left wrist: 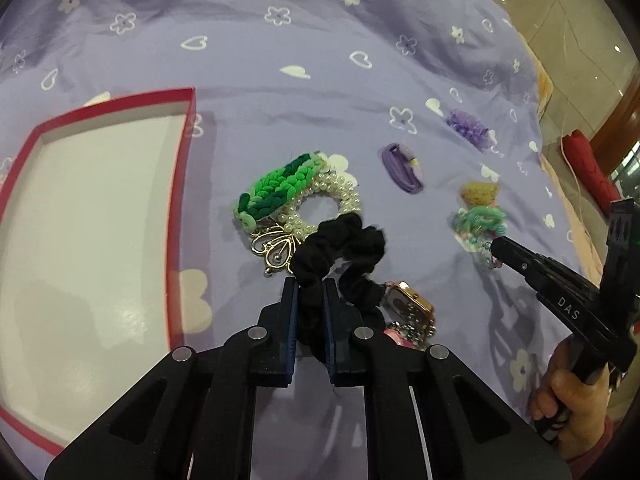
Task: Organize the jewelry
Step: 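Grasp the black scrunchie with the left gripper while the right gripper grasps the beaded bracelet, then carry the scrunchie and bracelet into the red box and open both grippers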
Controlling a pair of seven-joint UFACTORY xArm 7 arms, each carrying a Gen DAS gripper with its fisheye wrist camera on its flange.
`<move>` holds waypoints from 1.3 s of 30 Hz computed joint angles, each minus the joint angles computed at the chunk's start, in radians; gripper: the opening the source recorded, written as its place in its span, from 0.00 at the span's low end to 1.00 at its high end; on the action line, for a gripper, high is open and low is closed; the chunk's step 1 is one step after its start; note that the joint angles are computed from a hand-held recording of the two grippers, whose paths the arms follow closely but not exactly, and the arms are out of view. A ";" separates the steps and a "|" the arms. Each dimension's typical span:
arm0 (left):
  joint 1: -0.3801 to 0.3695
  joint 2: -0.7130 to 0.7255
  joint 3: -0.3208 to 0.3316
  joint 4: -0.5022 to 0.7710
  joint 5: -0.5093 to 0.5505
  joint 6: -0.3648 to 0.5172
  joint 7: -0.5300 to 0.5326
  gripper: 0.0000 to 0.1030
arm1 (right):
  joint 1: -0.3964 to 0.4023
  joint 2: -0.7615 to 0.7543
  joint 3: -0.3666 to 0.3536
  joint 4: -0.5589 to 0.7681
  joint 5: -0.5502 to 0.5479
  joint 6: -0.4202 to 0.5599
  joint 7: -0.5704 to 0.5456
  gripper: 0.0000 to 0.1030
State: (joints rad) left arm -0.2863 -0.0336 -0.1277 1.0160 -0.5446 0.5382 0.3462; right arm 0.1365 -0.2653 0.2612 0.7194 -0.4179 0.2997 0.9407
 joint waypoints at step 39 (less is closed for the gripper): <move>0.116 -0.225 0.190 -0.173 0.015 -0.053 -0.016 0.09 | 0.287 0.382 -0.011 0.449 0.080 -0.163 -0.117 0.08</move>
State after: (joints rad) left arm -0.1698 -0.2587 0.0621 0.8430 -0.5297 0.4857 0.3306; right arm 0.4232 0.1164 0.2501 1.1688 -0.3377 0.1368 0.8238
